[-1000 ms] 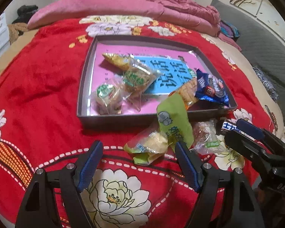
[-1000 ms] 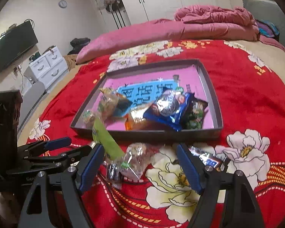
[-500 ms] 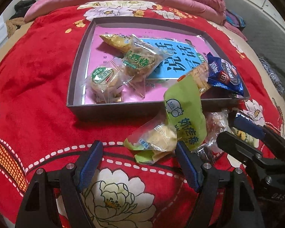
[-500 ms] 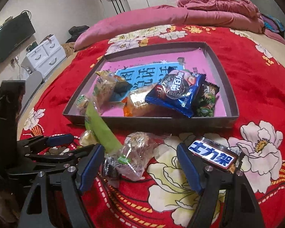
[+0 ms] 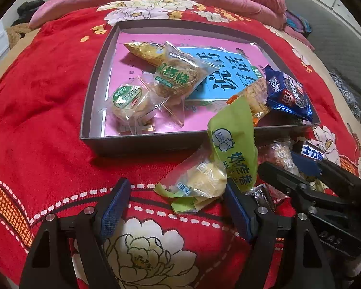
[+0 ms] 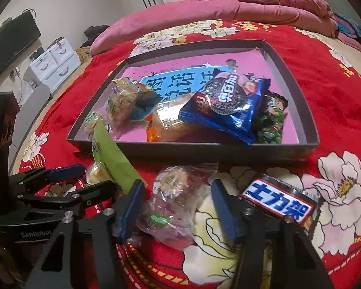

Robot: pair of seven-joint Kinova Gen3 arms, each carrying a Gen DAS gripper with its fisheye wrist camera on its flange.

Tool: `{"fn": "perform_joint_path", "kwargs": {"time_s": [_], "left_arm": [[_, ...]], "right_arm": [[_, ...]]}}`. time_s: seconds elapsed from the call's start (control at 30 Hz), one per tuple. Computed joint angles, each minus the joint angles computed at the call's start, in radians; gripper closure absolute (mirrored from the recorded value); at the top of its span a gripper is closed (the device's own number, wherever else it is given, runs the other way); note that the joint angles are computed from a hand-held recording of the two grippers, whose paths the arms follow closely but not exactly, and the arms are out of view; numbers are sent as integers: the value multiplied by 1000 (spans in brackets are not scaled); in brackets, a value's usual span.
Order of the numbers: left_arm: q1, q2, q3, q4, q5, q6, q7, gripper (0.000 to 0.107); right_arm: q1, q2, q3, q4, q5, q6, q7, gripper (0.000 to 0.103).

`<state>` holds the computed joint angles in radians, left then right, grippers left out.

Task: Organize snacks
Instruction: 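Grasp green-label bread bag with left tool while right tool grasps clear pastry bag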

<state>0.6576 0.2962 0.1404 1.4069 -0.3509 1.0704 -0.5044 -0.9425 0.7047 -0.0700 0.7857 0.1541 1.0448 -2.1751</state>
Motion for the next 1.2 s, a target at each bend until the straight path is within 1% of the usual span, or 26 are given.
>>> {"fn": "perform_joint_path", "kwargs": {"time_s": [0.1, 0.13, 0.33, 0.47, 0.5, 0.53, 0.57, 0.6, 0.77, 0.83, 0.93, 1.0, 1.1, 1.2], "left_arm": [[1, 4, 0, -5, -2, 3, 1, 28], [1, 5, -1, -6, 0, 3, 2, 29], [-3, 9, -4, -7, 8, -15, 16, 28], [-4, 12, -2, -8, 13, -28, 8, 29], [-2, 13, -3, -9, 10, -27, 8, 33], [2, 14, -5, -11, 6, -24, 10, 42], [0, 11, -3, -6, 10, -33, 6, 48], [-5, 7, -1, -1, 17, -47, -2, 58], [-16, -2, 5, 13, 42, -85, -33, 66], [-16, -7, 3, 20, 44, -97, -30, 74], [-9, -22, 2, 34, 33, -117, -17, 75], [-6, -44, 4, 57, 20, -152, -11, 75], [28, -80, 1, 86, -62, -189, 45, 75], [56, -99, 6, 99, -154, -190, 118, 75]], "right_arm": [[1, 14, -2, -21, -3, 18, 12, 54], [4, 14, -5, -22, -6, 17, 20, 59], [24, -34, -29, 49, -34, -64, 65, 61], [20, -77, -24, 107, -25, -113, 57, 61], [19, -89, -22, 122, -19, -129, 52, 61], [19, -99, -21, 138, -14, -147, 47, 61], [21, -109, -21, 155, -11, -168, 41, 61], [24, -118, -23, 169, -10, -187, 37, 61], [28, -129, -28, 188, -2, -219, 25, 61], [30, -131, -31, 191, -2, -225, 24, 61], [32, -135, -32, 199, -2, -234, 19, 61], [35, -140, -33, 208, -1, -245, 17, 61], [35, -146, -32, 220, 3, -262, 11, 61], [34, -155, -31, 233, 9, -281, 6, 61]]}}
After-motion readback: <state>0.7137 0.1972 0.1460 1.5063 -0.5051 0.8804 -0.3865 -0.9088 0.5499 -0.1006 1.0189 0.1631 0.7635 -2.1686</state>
